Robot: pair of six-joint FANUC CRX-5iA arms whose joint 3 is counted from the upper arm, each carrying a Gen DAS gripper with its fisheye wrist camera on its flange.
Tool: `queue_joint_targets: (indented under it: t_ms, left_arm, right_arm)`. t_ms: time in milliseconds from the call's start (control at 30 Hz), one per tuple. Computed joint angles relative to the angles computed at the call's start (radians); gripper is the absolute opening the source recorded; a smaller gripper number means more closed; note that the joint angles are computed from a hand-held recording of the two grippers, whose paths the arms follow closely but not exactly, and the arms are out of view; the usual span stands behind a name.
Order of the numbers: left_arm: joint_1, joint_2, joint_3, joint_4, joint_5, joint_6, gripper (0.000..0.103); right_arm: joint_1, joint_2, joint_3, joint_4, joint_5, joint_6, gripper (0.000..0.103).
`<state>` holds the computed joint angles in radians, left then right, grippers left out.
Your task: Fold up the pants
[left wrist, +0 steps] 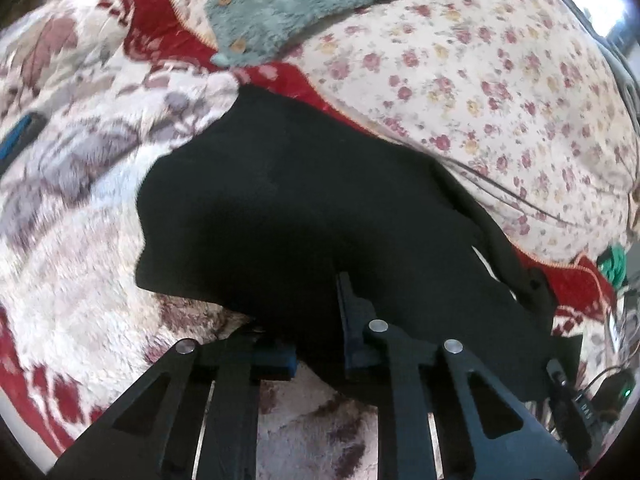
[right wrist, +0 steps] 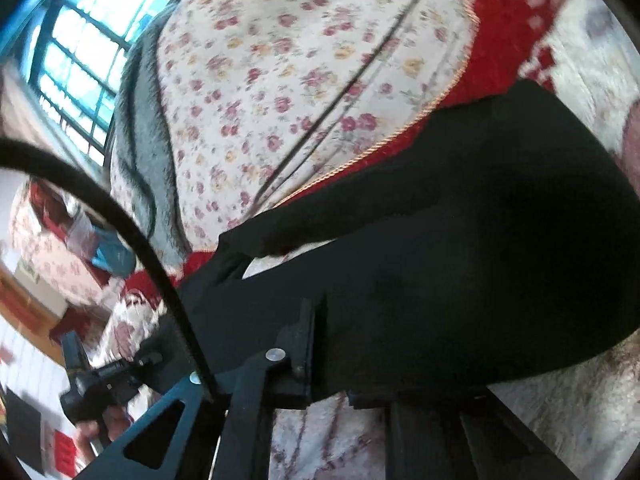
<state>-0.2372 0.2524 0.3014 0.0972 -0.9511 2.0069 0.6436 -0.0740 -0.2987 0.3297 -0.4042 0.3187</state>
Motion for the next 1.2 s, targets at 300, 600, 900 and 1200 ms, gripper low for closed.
queue_joint_targets:
  t_ms: [300,600,900,1200]
  left_arm:
    - [0.047,-0.081,-0.055,0.006,0.009,-0.079,0.01]
    - [0.123,-0.208,-0.158,-0.041,-0.019,-0.075,0.01]
    - [0.122,-0.231,-0.191,-0.091,-0.062,-0.044,0.016]
    - [0.045,-0.309,-0.149,-0.28,-0.1,0.042,0.023]
  right_arm:
    - [0.05,-0.034,-0.001,-0.012,-0.004,0.018,0.009]
    - [0.139,-0.043,0.043,-0.131,-0.022,0.133,0.009]
    - [0.121,-0.021,0.099,-0.483,-0.08,0.371,0.014]
    - [0.122,-0.199,-0.063,-0.166,-0.194,0.058,0.043]
